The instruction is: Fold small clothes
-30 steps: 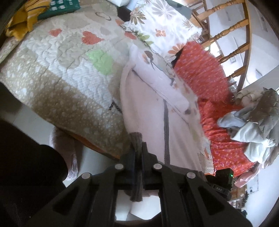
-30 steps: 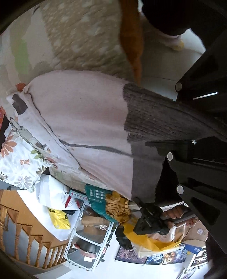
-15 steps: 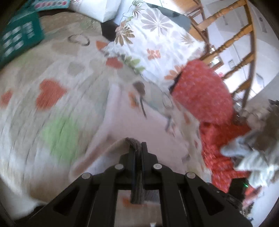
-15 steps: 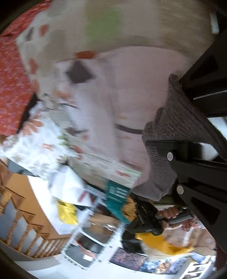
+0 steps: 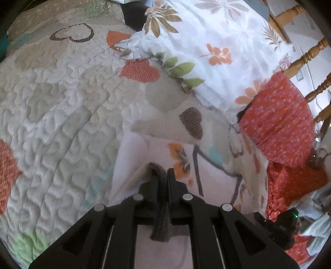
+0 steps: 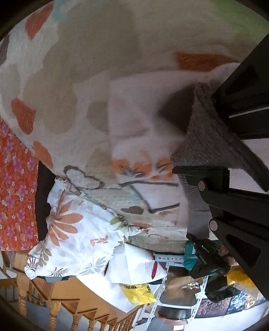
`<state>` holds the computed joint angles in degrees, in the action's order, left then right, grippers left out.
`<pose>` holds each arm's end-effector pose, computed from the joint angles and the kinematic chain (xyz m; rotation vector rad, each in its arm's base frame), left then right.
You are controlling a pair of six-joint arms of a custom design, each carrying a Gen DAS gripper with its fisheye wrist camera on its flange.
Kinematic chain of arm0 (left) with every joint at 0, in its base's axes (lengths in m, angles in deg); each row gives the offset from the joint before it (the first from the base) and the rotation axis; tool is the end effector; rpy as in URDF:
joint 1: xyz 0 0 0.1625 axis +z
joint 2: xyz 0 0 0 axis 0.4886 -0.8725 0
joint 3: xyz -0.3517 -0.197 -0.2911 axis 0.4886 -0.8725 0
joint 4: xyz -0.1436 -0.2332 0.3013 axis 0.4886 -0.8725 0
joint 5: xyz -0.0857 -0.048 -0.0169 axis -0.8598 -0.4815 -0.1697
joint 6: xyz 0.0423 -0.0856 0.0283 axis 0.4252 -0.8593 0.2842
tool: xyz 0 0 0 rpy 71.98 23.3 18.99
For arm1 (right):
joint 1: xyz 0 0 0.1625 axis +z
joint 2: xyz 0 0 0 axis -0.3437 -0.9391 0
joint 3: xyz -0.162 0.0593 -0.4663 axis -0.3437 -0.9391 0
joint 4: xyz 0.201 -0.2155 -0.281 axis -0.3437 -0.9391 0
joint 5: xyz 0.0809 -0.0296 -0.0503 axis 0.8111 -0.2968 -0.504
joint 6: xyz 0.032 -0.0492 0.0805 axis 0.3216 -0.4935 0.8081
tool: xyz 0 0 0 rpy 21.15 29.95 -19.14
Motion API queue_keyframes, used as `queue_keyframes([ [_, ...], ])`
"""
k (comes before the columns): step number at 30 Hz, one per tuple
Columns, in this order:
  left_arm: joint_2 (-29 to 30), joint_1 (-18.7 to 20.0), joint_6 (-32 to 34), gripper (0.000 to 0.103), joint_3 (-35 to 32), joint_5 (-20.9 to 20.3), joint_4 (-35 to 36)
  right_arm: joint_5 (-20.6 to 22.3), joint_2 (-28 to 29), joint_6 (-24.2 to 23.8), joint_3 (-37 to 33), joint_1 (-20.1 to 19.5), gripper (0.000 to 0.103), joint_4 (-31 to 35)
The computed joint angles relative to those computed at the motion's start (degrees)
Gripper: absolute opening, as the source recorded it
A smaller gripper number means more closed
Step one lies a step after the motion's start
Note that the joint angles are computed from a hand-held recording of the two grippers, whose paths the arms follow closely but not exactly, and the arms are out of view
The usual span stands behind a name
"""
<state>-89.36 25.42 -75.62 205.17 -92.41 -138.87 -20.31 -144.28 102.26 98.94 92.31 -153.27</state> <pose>-0.2076 -0.5661 0.1448 0.3506 2.9693 -0.4836 0.0396 -0.3151 0.2670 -0.7524 -2.7333 1.2877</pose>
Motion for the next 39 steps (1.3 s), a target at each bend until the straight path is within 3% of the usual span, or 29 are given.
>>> queue_keyframes([
  [3, 1.3, 1.0, -1.4, 0.026, -1.0, 0.4, -2.8, 4.9, 0.7, 0.4, -1.6, -3.2, 0.01, -1.0],
  [4, 1.3, 1.2, -2.4, 0.04, -0.9, 1.1, -4.7, 6.5, 0.9, 0.7, -1.9, -4.4, 0.021, -1.8],
  [5, 1.3, 1.6, -3.6, 0.051, -0.7, 1.0, -6.5, 7.0, 1.3, 1.2, -1.9, -5.2, 0.047, -3.4],
  [7, 0.7, 2.5, -5.8, 0.056, -0.6, -0.2, -7.5, 6.6, 2.7, 2.7, -1.4, -6.0, 0.076, -9.4],
  [9, 0.3, 2.7, -6.2, 0.057, -1.0, -1.1, -6.1, 6.6, 3.3, 4.5, -0.9, -7.1, 0.076, -13.4],
  [11, -0.3, 1.8, -4.8, 0.057, -1.4, 1.0, -2.5, 7.9, 2.0, 5.2, -0.6, -8.5, 0.076, -12.5],
  [14, -1.0, 0.0, -1.4, 0.057, -0.9, 3.9, -0.6, 6.1, 1.4, 5.4, -0.8, -7.2, 0.076, -12.0],
  [17, -2.4, -1.4, -0.2, 0.06, 0.5, 7.8, 0.2, 1.4, 0.9, 3.5, -2.3, -1.8, 0.076, -9.1],
  [19, -3.6, -2.0, -0.8, 0.063, 1.4, 10.5, 0.6, -3.5, 2.5, 1.5, -4.3, 4.7, 0.07, -6.5],
  [23, -6.5, -1.0, -2.1, 0.065, 2.0, 11.9, 1.2, -11.9, 9.1, -3.7, -9.7, 17.4, 0.049, 3.3],
  [25, -7.7, -0.5, -2.5, 0.065, 2.4, 13.0, 0.6, -14.9, 13.0, -4.8, -13.1, 21.6, 0.043, 8.5],
  [27, -8.6, -0.3, -2.2, 0.065, 2.6, 14.0, 0.4, -20.6, 18.1, -6.3, -18.2, 26.0, 0.039, 14.5],
  [30, -10.3, 0.4, -1.4, 0.065, 3.1, 14.8, 0.1, -25.1, 23.8, -7.6, -27.0, 28.7, 0.037, 23.7],
  [34, -11.6, 1.1, -1.0, 0.065, 3.2, 15.5, 0.8, -35.2, 30.7, -11.2, -40.5, 31.5, 0.036, 35.1],
  [39, -12.1, 1.4, 0.7, 0.066, 3.3, 15.3, 3.4, -39.8, 35.1, -11.1, -52.8, 31.3, 0.038, 46.8],
])
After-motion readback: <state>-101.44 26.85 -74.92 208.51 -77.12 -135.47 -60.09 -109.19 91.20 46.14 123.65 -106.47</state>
